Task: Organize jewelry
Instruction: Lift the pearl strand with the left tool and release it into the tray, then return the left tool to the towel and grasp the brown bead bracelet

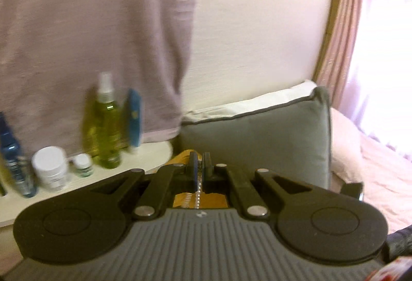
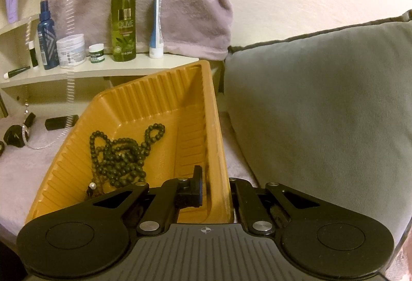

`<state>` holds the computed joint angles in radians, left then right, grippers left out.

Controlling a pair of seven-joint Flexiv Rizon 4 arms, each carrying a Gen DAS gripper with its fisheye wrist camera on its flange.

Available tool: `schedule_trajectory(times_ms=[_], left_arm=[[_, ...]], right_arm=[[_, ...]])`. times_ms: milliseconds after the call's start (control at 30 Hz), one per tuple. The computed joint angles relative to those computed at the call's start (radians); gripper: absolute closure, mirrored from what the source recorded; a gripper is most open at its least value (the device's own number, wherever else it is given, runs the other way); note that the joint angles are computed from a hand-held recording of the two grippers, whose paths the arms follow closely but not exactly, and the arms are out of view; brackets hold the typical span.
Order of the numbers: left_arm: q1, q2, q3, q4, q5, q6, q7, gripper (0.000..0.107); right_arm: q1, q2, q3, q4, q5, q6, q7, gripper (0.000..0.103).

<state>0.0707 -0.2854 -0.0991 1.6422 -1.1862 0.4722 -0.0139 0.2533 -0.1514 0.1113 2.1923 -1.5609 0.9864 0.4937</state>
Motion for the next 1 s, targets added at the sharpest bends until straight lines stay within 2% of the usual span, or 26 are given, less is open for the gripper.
schedule_trajectory(times_ms=[233,467,633,767,900,1000], left_arm=[[-0.028,-0.001,-0.005,0.020,0.029,0.006,-0.009,0.105],[-0.047,-0.035,0.002,0.044,0.150,0.077,-0.034,0.105],[-0.031,-0.065,0.002,0.041,0.231,0.093,-0.086,0.104],[-0.012,-0.067,-0.002,0.051,0.234,0.110,-0.095,0.098],[-0.011,-0.045,-0.004,0.098,0.178,0.217,-0.047,0.096],[-0.023,-0.025,-0.009,0.149,0.107,0.339,0.020,0.087]], right_arm=[[-0.005,-0.003,-0.003,-0.001,-0.006,0.009,0.011,0.097],[-0.007,-0.007,-0.005,-0.002,-0.002,0.013,0.010,0.097],[-0.008,-0.008,-0.005,-0.002,-0.001,0.014,0.008,0.097],[-0.010,-0.011,-0.008,-0.003,-0.001,0.017,0.007,0.097],[-0.011,-0.012,-0.008,-0.004,-0.003,0.015,0.007,0.097],[-0.011,-0.012,-0.008,-0.004,-0.003,0.017,0.007,0.097]])
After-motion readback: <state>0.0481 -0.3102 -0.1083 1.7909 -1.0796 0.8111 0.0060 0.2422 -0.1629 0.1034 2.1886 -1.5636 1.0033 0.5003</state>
